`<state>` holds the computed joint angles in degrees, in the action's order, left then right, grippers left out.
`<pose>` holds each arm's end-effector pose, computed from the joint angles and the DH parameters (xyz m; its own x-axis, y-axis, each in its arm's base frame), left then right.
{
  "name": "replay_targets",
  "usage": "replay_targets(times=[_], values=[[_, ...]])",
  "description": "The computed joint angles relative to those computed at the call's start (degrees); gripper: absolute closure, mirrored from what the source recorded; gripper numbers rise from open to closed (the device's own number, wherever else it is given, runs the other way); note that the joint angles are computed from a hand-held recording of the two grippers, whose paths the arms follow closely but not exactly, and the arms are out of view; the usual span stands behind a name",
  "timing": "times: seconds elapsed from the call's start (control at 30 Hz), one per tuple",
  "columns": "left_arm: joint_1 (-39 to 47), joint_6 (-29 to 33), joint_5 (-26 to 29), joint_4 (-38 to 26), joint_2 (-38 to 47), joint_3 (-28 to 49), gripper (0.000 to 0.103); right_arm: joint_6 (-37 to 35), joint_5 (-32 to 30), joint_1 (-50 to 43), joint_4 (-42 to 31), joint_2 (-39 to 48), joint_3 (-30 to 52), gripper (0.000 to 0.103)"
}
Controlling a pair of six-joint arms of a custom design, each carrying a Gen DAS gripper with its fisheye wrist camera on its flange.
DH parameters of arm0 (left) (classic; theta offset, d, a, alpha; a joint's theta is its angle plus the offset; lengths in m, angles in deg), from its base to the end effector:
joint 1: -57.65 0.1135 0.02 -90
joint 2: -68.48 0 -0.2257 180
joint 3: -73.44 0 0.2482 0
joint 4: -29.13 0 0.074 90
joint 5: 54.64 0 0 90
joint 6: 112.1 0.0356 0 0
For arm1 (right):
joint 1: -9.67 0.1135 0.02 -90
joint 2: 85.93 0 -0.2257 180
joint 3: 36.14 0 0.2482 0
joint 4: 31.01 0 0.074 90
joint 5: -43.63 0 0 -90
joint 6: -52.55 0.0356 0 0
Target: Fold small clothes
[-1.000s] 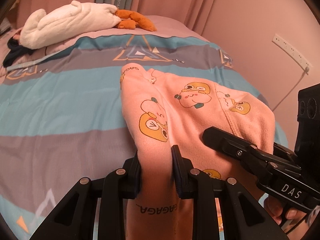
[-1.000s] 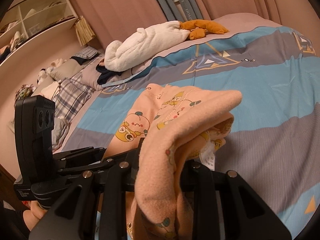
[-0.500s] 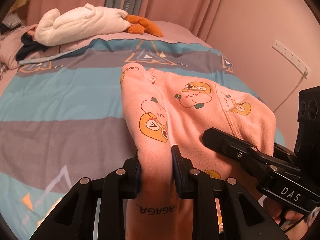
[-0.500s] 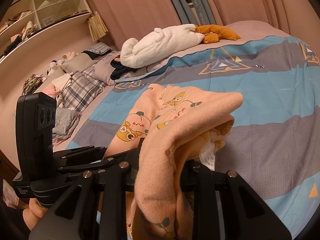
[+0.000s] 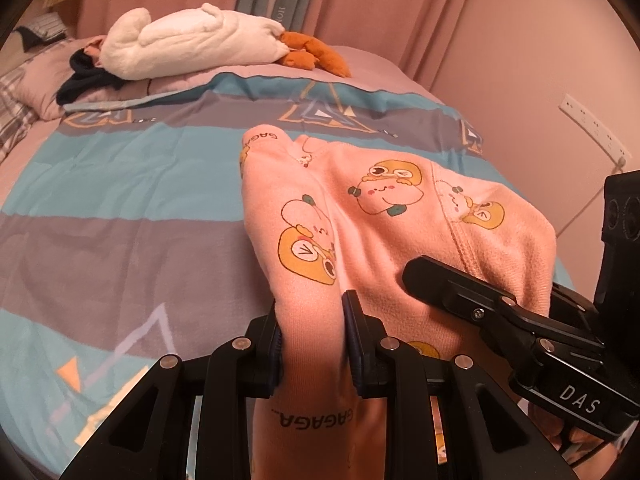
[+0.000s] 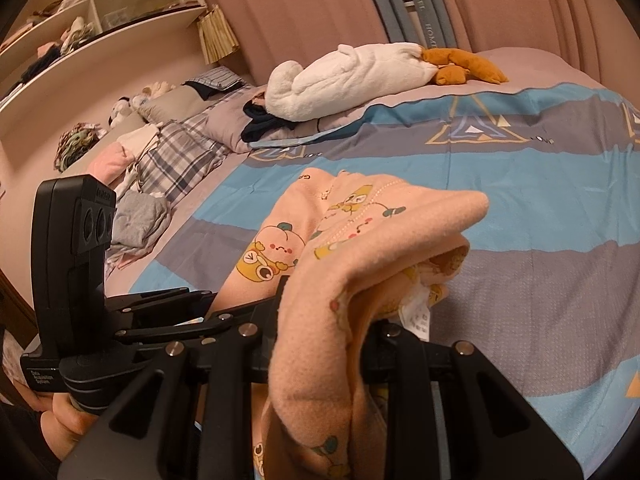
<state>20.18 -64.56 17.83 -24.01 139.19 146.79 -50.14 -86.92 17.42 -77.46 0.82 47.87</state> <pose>0.2145 -0.1509 0.2547 -0.7408 -0.2433 -0.6262 -0.0976 0.9612 -0.2579 0.3151 0.0662 0.2505 -0.6167 -0.2524 -0.7457 -0.6754 0.6562 0.3365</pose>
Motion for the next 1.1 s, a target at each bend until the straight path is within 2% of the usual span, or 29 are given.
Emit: replay_targets(times=[0.4, 1.1], values=[[-1.35, -2.45, -3.67, -1.39, -7.4, -4.53, 0.078, -1.37, 1.65, 3.68, -0.96, -2.28, 0.1, 0.077], [2.13, -3.29, -5.2, -2.96, -16.7, -9.58, 0.078, -2.27, 5.63, 11.89, -1.24, -1.61, 3.49, 0.077]])
